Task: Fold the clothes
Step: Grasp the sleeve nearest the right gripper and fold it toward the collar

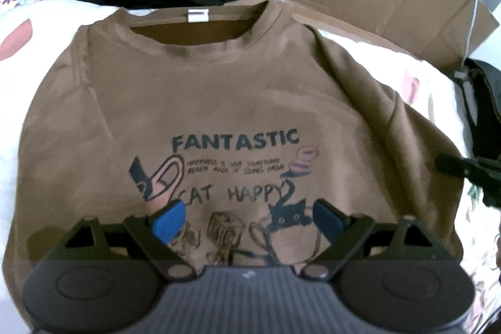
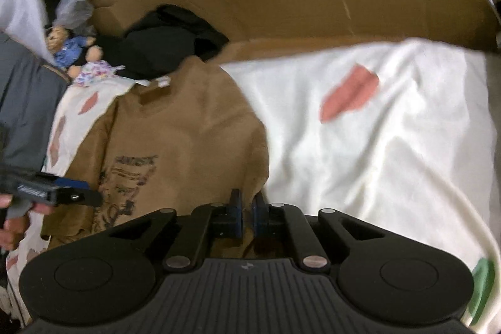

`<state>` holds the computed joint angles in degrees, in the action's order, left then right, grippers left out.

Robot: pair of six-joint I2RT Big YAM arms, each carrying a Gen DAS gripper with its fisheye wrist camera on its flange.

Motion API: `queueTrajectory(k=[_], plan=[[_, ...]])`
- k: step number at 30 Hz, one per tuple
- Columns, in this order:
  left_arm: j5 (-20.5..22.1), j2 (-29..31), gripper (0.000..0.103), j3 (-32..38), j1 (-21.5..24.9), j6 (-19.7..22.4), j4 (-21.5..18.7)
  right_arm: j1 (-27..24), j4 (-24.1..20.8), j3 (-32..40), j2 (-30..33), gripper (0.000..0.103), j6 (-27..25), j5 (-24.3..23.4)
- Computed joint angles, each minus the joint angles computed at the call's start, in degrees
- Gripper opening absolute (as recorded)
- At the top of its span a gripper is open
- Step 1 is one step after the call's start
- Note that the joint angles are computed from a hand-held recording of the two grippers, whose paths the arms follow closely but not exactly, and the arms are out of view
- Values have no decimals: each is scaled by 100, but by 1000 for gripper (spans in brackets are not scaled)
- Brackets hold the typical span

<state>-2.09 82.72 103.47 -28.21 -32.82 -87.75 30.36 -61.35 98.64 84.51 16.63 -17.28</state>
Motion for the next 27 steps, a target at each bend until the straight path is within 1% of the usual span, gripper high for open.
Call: queueTrajectory(k=[2,4,9,12,15,16,17,18,19,21,27], plan=[[49,46,90,29,34,70,46,134,1,93,-11,6,-89,115],[95,86,90,54,77,123,85,427,-149,356,85,6,-275,445],[189,177,90,205,323,114,236,891,-565,880,413,7,-396,932],[201,151,91,263,480,115,314,1208,-728,1111,620,9,-257,1203],[206,99,91,260,602,141,369,1385,-783,1197,724,20,-128,1314],[221,85,91,249,625,117,372,1465,-800,1227,767,31,-7,1346],[266,57,91,214,656,83,382,1499,-805,1231,780,38,52,1344],[338,22,91,158,685,66,404,1562,-854,1256,812,49,147,1339],[372,7,91,129,691,76,421,1616,-950,1308,838,51,160,1354],[442,-20,91,73,706,94,457,1721,-1151,1421,893,51,172,1388],[684,20,91,62,768,54,579,1724,-1320,1260,608,53,-70,1482]])
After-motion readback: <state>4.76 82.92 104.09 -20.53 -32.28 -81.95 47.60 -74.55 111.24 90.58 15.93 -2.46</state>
